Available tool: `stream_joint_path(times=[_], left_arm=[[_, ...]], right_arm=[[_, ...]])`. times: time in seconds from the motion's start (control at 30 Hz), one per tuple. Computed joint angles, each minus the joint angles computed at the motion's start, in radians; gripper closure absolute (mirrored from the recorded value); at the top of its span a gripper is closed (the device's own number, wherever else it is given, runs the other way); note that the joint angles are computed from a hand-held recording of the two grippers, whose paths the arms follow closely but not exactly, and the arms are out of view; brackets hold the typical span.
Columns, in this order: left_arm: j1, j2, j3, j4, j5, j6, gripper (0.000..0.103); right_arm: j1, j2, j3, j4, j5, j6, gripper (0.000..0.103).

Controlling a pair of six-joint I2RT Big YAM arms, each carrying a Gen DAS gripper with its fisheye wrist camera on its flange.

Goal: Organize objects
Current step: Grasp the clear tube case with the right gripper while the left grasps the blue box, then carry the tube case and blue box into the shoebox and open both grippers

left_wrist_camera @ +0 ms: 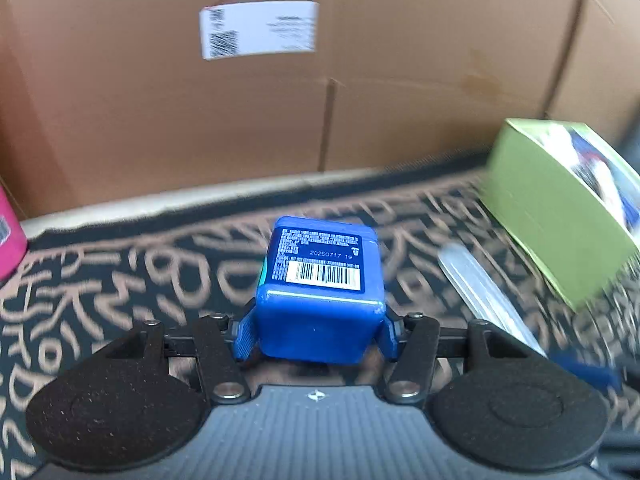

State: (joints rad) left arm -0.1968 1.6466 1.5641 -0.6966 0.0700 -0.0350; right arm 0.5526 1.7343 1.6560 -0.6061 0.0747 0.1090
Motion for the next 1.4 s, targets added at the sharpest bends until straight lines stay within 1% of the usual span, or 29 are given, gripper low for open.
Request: stream_joint_path(times=[0.03, 0.07, 0.1, 0.13, 0.2, 0.23, 0.27, 0.33, 0.43, 0.47, 0.5, 0.53, 0.57, 0.6, 0.67, 0.73, 0.8, 0.83, 0.87, 0.9, 0.93, 0.97, 1.03, 1.1, 1.23, 1.3, 1.4], left_arm=[[-0.003, -0.014, -0.016, 0.003, -0.002, 0.004, 0.043], [-0.001, -0.028, -0.038, 0.015, -0.005, 0.014, 0.037], [-0.011, -0.033, -0.041, 0.018, -0.027, 0.016, 0.028], [-0.018, -0.042, -0.051, 0.028, -0.054, 0.021, 0.025], [-0.029, -0.059, -0.079, 0.068, -0.105, 0.041, 0.024], [-0.035, -0.058, -0.075, 0.068, -0.123, 0.05, 0.024], [-0.041, -0.039, -0.049, 0.056, -0.137, 0.053, 0.023], [-0.043, -0.022, -0.024, 0.038, -0.146, 0.049, 0.023], [-0.052, -0.005, -0.009, 0.036, -0.152, 0.048, 0.023], [-0.053, -0.002, -0.01, 0.038, -0.159, 0.047, 0.023], [-0.054, 0.005, -0.003, 0.033, -0.168, 0.045, 0.023], [-0.055, 0.009, 0.002, 0.029, -0.174, 0.043, 0.023], [-0.056, 0.014, 0.007, 0.025, -0.18, 0.04, 0.023], [-0.057, 0.02, 0.013, 0.019, -0.187, 0.038, 0.023], [-0.06, 0.029, 0.022, 0.011, -0.2, 0.038, 0.023], [-0.061, 0.041, 0.033, 0.004, -0.206, 0.039, 0.023], [-0.062, 0.049, 0.035, 0.009, -0.21, 0.043, 0.023], [-0.06, 0.049, 0.031, 0.017, -0.207, 0.045, 0.025], [-0.057, 0.045, 0.022, 0.027, -0.188, 0.043, 0.035], [-0.05, 0.039, 0.016, 0.028, -0.153, 0.035, 0.045], [-0.048, 0.036, 0.017, 0.015, -0.135, 0.027, 0.045], [-0.049, 0.031, 0.016, 0.005, -0.139, 0.026, 0.045], [-0.055, 0.013, -0.005, 0.013, -0.14, 0.033, 0.045], [-0.06, -0.015, -0.036, 0.025, -0.125, 0.035, 0.045], [-0.076, -0.071, -0.077, 0.054, -0.078, 0.035, 0.045], [-0.088, -0.093, -0.08, 0.068, -0.058, 0.032, 0.045], [-0.111, -0.113, -0.068, 0.097, -0.028, 0.031, 0.045]], right_arm=[[0.002, 0.002, 0.004, 0.005, 0.004, -0.008, 0.057], [0.003, 0.005, 0.007, 0.01, 0.007, -0.015, 0.055], [0.003, 0.009, 0.016, 0.009, 0.005, -0.021, 0.055], [0.001, 0.014, 0.026, 0.009, -0.001, -0.025, 0.053], [0.0, 0.032, 0.053, 0.01, 0.004, -0.026, 0.047], [0.001, 0.043, 0.069, 0.004, 0.013, -0.029, 0.045], [0.0, 0.052, 0.083, -0.002, 0.022, -0.03, 0.045], [-0.002, 0.074, 0.118, -0.033, 0.027, -0.027, 0.045], [-0.006, 0.093, 0.143, -0.048, 0.017, -0.033, 0.045], [-0.005, 0.099, 0.148, -0.053, 0.019, -0.035, 0.045], [-0.005, 0.106, 0.156, -0.061, 0.015, -0.031, 0.05], [-0.006, 0.115, 0.165, -0.073, 0.004, -0.027, 0.058], [-0.006, 0.12, 0.165, -0.073, -0.004, -0.026, 0.058], [-0.006, 0.116, 0.149, -0.047, -0.004, -0.037, 0.058], [-0.007, 0.117, 0.147, -0.041, -0.013, -0.039, 0.059], [-0.01, 0.114, 0.131, -0.011, -0.022, -0.042, 0.06], [-0.01, 0.107, 0.111, 0.016, -0.013, -0.037, 0.073], [-0.011, 0.101, 0.101, 0.024, -0.015, -0.032, 0.076], [-0.015, 0.093, 0.087, 0.036, -0.026, -0.026, 0.076], [-0.019, 0.083, 0.071, 0.045, -0.039, -0.016, 0.076], [-0.023, 0.072, 0.055, 0.053, -0.05, -0.008, 0.076], [-0.026, 0.059, 0.037, 0.062, -0.061, 0.001, 0.076], [-0.034, 0.029, -0.007, 0.091, -0.093, 0.027, 0.076], [-0.04, -0.009, -0.059, 0.13, -0.121, 0.046, 0.077], [-0.049, -0.075, -0.132, 0.185, -0.133, 0.067, 0.077], [-0.057, -0.106, -0.159, 0.209, -0.138, 0.076, 0.077], [-0.074, -0.161, -0.201, 0.266, -0.141, 0.091, 0.077]])
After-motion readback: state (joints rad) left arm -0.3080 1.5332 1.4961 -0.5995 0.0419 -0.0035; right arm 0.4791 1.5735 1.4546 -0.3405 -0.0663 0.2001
